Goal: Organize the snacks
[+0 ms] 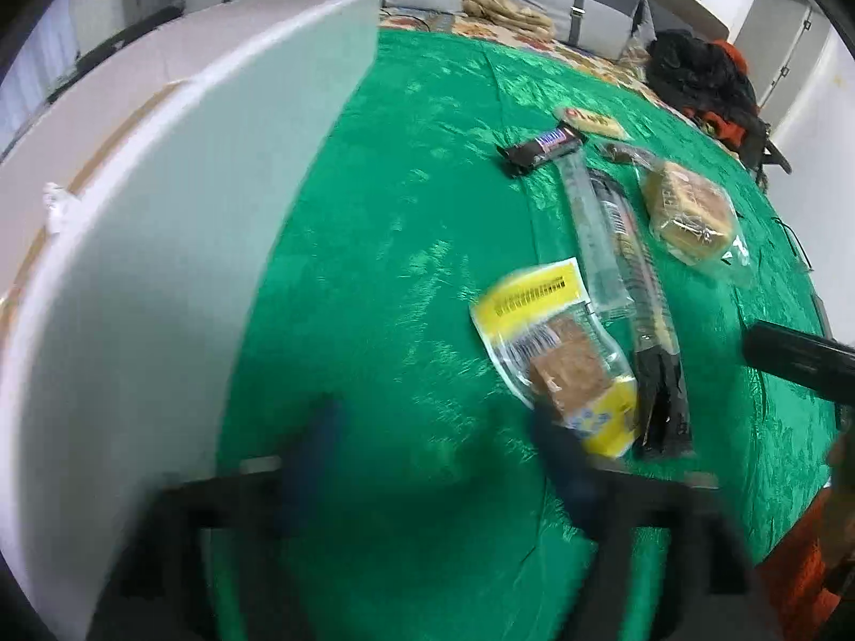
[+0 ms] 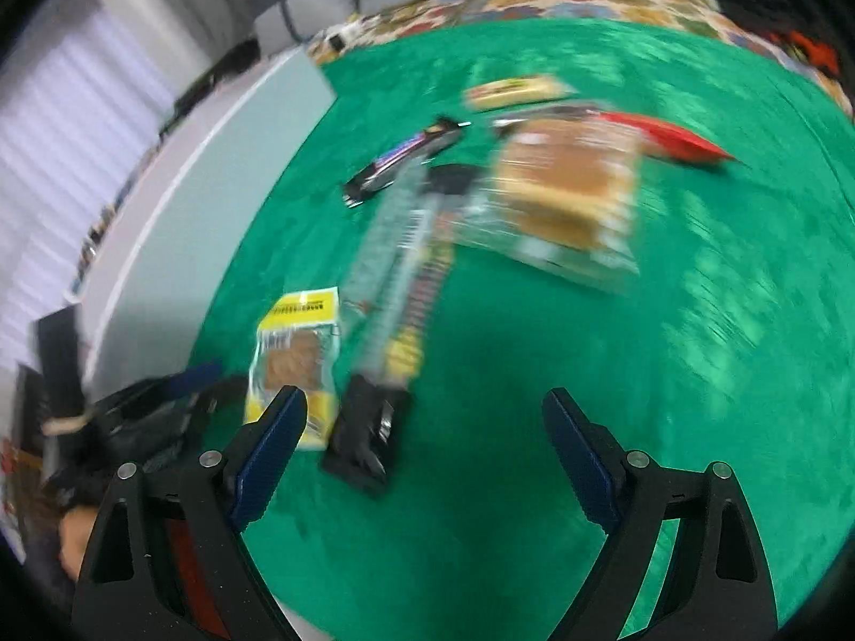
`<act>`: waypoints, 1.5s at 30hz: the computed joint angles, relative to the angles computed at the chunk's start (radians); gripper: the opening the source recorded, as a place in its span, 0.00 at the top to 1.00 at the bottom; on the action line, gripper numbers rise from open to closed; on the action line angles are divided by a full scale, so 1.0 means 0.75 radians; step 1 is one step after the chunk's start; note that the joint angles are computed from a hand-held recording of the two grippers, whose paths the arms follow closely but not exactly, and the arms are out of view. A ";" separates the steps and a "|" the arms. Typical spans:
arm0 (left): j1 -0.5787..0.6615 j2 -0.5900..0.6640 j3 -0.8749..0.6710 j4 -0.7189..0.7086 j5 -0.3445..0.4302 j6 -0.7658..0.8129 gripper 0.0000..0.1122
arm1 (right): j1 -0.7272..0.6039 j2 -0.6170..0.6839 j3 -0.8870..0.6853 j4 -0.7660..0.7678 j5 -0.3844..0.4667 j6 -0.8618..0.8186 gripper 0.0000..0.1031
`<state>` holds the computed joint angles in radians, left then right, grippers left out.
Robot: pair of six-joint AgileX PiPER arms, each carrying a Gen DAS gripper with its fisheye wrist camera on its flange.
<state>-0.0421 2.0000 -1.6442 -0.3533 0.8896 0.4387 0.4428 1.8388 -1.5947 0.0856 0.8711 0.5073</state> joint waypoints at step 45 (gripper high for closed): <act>-0.170 0.104 -0.142 0.004 0.134 0.541 0.46 | -0.076 -0.063 0.041 0.097 0.176 -0.161 0.48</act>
<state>-0.1697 2.0777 -1.7505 -0.3502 0.9902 0.8445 0.3855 1.7917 -1.5636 0.1583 1.0030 0.3868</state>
